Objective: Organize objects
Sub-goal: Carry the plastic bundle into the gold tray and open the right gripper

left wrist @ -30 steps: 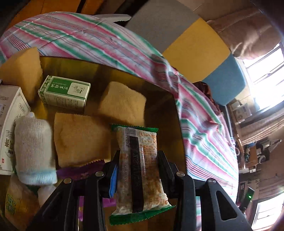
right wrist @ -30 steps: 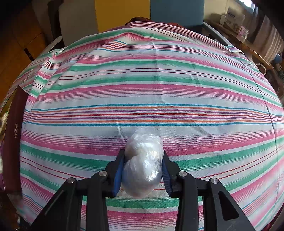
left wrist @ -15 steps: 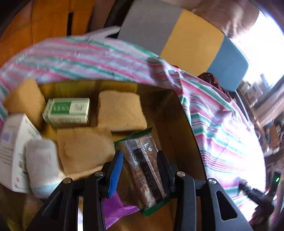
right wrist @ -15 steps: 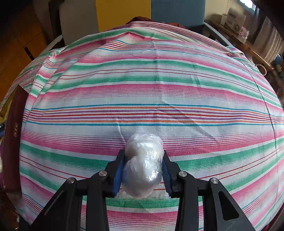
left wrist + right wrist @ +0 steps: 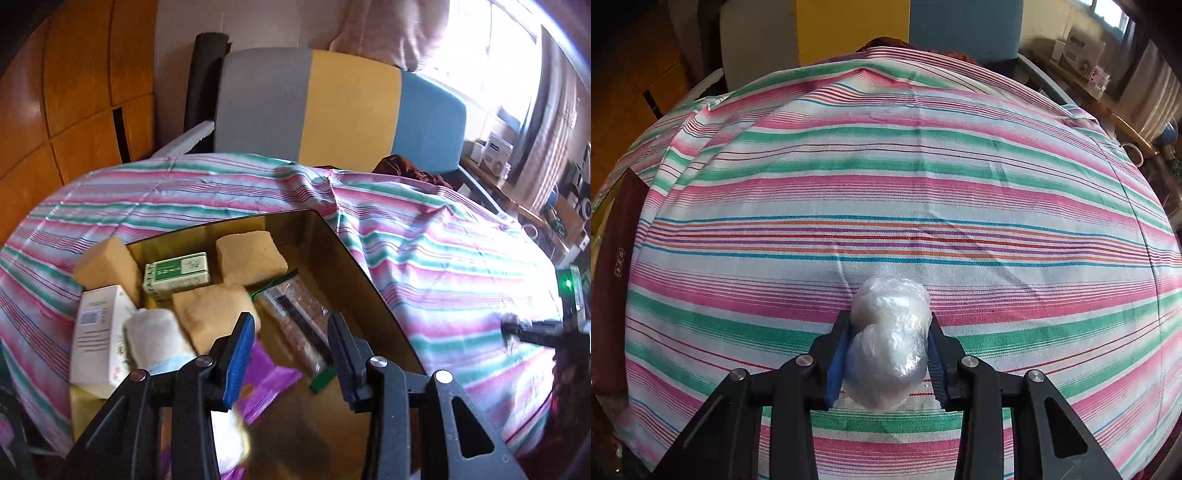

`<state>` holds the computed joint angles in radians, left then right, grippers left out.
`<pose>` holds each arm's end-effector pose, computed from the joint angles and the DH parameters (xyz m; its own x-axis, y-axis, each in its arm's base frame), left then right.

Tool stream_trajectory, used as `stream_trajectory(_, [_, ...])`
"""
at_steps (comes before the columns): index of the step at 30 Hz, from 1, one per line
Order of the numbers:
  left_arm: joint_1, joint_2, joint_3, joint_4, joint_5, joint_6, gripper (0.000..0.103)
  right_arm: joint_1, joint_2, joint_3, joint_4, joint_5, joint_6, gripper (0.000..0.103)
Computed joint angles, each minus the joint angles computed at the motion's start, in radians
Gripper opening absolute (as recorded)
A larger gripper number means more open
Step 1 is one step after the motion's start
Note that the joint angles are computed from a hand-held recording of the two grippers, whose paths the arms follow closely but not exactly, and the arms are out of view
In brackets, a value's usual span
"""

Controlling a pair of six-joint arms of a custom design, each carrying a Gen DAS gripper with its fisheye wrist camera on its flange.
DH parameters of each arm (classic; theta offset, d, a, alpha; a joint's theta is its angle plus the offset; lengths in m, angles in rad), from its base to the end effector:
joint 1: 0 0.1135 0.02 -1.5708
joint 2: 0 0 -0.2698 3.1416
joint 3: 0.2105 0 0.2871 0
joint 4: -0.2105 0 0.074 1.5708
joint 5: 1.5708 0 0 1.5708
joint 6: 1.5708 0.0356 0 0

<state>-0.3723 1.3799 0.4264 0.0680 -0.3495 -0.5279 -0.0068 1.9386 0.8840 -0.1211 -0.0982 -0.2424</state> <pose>0.2357 -0.0789 0.1010 -0.6935 -0.2373 -0.6803 -0.2424 0.9660 -0.0898 0.3499 0.0011 0.0497 -0.8885 -0.2328 -0.3954 -0.2516 0.9678 -0.0046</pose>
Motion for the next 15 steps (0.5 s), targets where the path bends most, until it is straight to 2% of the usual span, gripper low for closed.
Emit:
stream_trajectory(8, [-0.04,-0.211,-0.098,-0.126,-0.086,-0.004,0.041,0.015,-0.01,-0.024,0.024,0.028,0.003,0.038])
stream_trajectory(15, [-0.034,-0.368,-0.166,-0.21,-0.095,0.004,0.042,0.046,-0.019,-0.013,-0.016,0.072,0.044,0.037])
